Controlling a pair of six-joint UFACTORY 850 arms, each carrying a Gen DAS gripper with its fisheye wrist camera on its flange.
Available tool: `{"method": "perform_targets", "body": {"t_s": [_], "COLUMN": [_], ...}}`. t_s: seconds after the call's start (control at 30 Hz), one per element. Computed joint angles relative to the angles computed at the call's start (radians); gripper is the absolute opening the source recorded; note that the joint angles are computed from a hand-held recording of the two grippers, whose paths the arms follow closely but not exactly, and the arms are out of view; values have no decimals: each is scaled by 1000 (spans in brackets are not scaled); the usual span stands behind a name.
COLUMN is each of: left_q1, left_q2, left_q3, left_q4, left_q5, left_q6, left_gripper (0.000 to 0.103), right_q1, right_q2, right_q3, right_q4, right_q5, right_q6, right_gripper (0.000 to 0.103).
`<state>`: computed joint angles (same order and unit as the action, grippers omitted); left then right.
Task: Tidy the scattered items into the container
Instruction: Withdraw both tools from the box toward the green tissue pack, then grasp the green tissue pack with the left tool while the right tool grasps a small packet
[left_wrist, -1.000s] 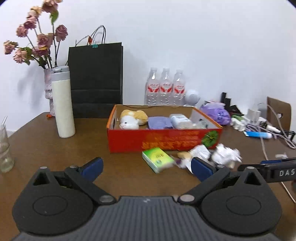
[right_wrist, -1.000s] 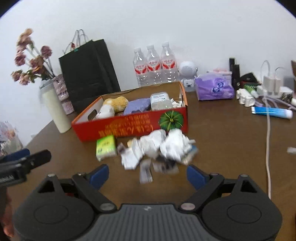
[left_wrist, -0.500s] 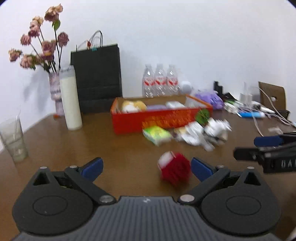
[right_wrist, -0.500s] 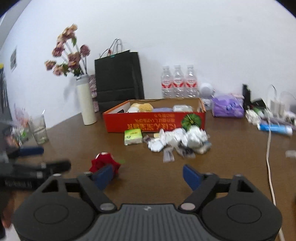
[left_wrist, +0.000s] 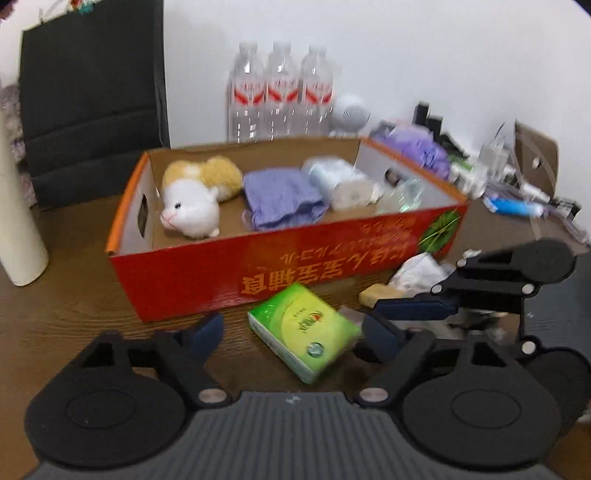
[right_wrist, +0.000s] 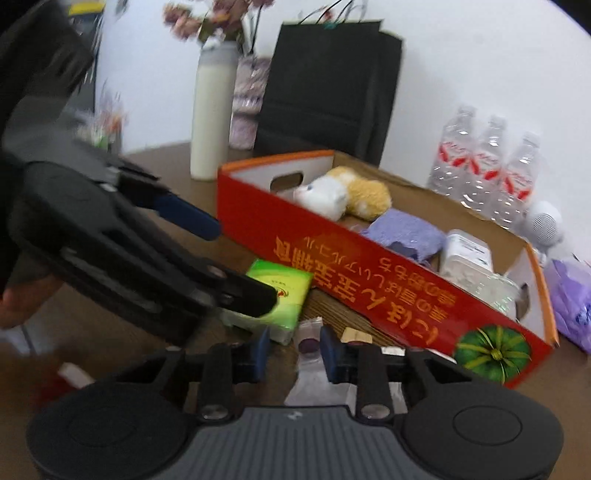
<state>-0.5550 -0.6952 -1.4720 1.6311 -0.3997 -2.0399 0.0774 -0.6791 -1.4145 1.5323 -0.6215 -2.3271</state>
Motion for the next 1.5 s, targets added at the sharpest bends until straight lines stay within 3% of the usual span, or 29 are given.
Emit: {"method": "perform_targets", "body": {"t_s": [0.07, 0.13, 0.23, 0.37, 0.4, 0.53, 0.67, 0.73, 0.87, 0.93, 1.0, 1.1, 1.17, 1.2, 1.43, 1.5], "left_q1": [15, 27, 32, 13, 10, -1, -17, -27, -34, -31, -32, -24, -11, -4, -12, -28], "left_q2": [-14, -22, -38, -92, -99, -82, -64, -48, -38, -50, -63, -76, -63, -51, -36, -25], "left_q3": [-10, -20, -46, -125, -133, -108, -93, -72, -41, -55, -69, -84, -59, -40, -17, -8], "left_q4": [29, 29, 2, -231, -261, -304, -375, -326, -174, -208, -234, -284, -240, -199, -93, -67], "left_q5": [29, 55, 90, 24, 24, -36, -152, -182, -168, -156, -176, -200, -163, -134, -116, -163], "left_q6": [-33, -60, -37, 178, 224, 330, 396, 353, 189, 236, 274, 282, 206, 151, 84, 62], "left_gripper": [81, 81, 86, 90, 86, 83, 84, 90, 89, 82, 84, 101, 92, 77, 74, 74], "right_q1": [8, -2, -19, -44, -53, -97, -100, -98, -91, -86, -82, -79, -79, -80, -80, -81], "right_q2": [-16, -32, -35, -2, 4, -6, -4, 4, 11, 13, 17, 20, 23, 25, 25, 26], "right_q3": [-23, -47, -33, 22, 27, 10, 29, 40, 52, 56, 63, 70, 74, 77, 83, 85], "right_q4": [-37, -80, -3, 94, 111, 118, 218, 234, 231, 221, 216, 217, 218, 222, 238, 253], "right_q5": [20, -11, -12, -18, -30, -140, -133, -140, -162, -160, -153, -153, -160, -163, -163, -164], "right_q6": [16, 94, 95, 56, 56, 152, 75, 60, 38, 33, 27, 25, 21, 19, 9, 0], "right_gripper": [25, 19, 16, 16, 16, 16, 16, 16, 16, 16, 16, 16, 16, 16, 16, 16]}}
